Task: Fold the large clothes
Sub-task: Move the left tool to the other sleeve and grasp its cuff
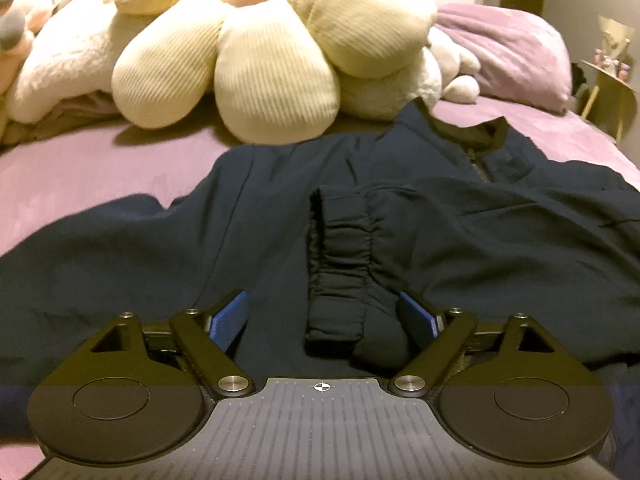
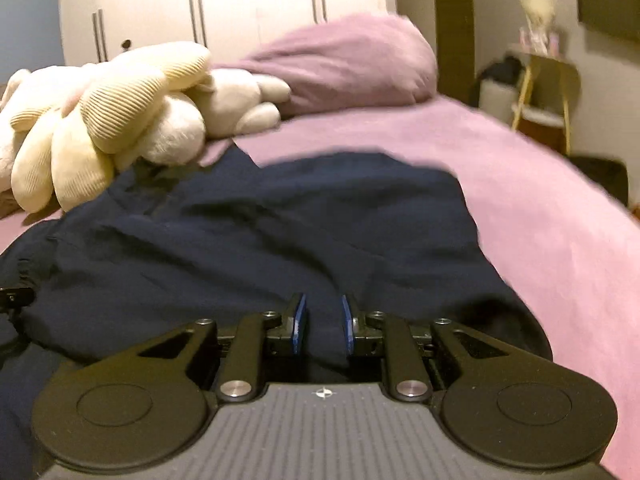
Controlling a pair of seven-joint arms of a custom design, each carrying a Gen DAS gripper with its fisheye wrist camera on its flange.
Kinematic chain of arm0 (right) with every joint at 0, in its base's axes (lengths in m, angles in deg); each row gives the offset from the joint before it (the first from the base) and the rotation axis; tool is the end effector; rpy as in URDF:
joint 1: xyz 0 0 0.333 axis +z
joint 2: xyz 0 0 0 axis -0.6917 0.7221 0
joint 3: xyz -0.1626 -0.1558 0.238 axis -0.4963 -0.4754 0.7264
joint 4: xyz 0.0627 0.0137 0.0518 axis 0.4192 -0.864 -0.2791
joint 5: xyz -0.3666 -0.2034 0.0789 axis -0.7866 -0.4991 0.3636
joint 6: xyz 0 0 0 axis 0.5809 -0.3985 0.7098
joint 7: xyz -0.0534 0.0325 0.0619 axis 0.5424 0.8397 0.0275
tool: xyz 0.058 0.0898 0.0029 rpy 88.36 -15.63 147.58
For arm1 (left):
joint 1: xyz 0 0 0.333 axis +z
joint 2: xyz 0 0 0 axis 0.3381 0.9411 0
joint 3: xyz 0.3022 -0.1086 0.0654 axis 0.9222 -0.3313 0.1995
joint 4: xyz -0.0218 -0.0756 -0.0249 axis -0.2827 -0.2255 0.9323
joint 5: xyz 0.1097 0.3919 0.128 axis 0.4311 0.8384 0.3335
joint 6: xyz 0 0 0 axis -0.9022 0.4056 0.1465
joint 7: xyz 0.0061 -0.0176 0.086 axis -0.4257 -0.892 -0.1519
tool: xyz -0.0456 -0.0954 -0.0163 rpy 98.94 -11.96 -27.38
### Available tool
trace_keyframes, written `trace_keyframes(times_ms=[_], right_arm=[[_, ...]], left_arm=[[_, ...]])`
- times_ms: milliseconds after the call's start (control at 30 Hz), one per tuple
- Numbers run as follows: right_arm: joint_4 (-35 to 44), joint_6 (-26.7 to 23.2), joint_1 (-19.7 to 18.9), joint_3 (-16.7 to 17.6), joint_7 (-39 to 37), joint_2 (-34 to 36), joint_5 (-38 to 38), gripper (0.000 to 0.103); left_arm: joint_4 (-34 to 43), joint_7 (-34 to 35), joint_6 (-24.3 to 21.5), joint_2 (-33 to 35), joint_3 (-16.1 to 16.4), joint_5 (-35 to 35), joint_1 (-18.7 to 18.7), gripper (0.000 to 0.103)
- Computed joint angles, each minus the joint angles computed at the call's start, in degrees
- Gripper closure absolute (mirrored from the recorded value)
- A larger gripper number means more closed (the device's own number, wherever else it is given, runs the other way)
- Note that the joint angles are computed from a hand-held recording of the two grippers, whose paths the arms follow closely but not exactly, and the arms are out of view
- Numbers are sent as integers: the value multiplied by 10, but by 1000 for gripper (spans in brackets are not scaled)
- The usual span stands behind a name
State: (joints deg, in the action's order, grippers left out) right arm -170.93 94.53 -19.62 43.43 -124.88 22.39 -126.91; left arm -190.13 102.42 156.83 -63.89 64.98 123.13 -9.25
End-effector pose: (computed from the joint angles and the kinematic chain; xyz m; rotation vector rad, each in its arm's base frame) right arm 0.3522 0.2994 0.4168 -1.1114 2.1347 -1.0004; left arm 0.5198 -0.4328 0.4176 -1.3849 2.1327 -0.9360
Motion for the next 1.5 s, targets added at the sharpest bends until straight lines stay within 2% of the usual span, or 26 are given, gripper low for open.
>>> trace_keyframes(times_ms=[67,200,433,500,567,633,733,800,933,1067,1167,1200,1300,1433,1500], right_arm=[[-11,14,-2,0,20,-5,-10,87],[4,13,-2,-6,-14,12,3,87],[16,9,4,-15,-55,22,19,86],[11,30,3,-25,-63,10,36,86],[-8,77,-4,-34,-48,-15,51,79],[-24,104,-19,-24,-26,-30,47,79],[-6,62,-28,12,-38,-4,29,79],[17,22,-20,19,-61,25,25,79],[43,-12,2,3,-102,51,32,79],[46,-14,15,-13,-125,52,38,79],[55,-22,23,-18,-158,46,63,79],[55,-22,25,-16,-153,39,70,79],[43,-19,31,8,-92,4,59,79],[38,-3,48,40,-17,-12,58,79],[44,15,53,49,6,-2,54,79]], left_arm=[[10,-4,-16,6,1,3,-5,12],[10,-1,-20,7,-1,10,-4,11],[11,41,-64,-2,-22,-56,8,8],[15,44,-74,-1,-23,-58,6,7],[17,36,-82,0,-22,-55,3,6],[19,25,-86,1,-20,-47,0,6],[19,18,-85,2,-18,-32,0,4],[19,13,-83,3,-18,-26,0,2],[15,5,-79,1,-17,-20,2,2],[7,15,-87,-13,-24,-35,10,2],[-24,27,-63,-43,-27,-40,26,1],[-43,44,-42,-58,-32,-59,39,1],[-126,105,14,-125,-46,-157,81,0],[-264,109,93,-232,-30,-249,129,0],[-312,88,95,-271,-23,-279,163,0]])
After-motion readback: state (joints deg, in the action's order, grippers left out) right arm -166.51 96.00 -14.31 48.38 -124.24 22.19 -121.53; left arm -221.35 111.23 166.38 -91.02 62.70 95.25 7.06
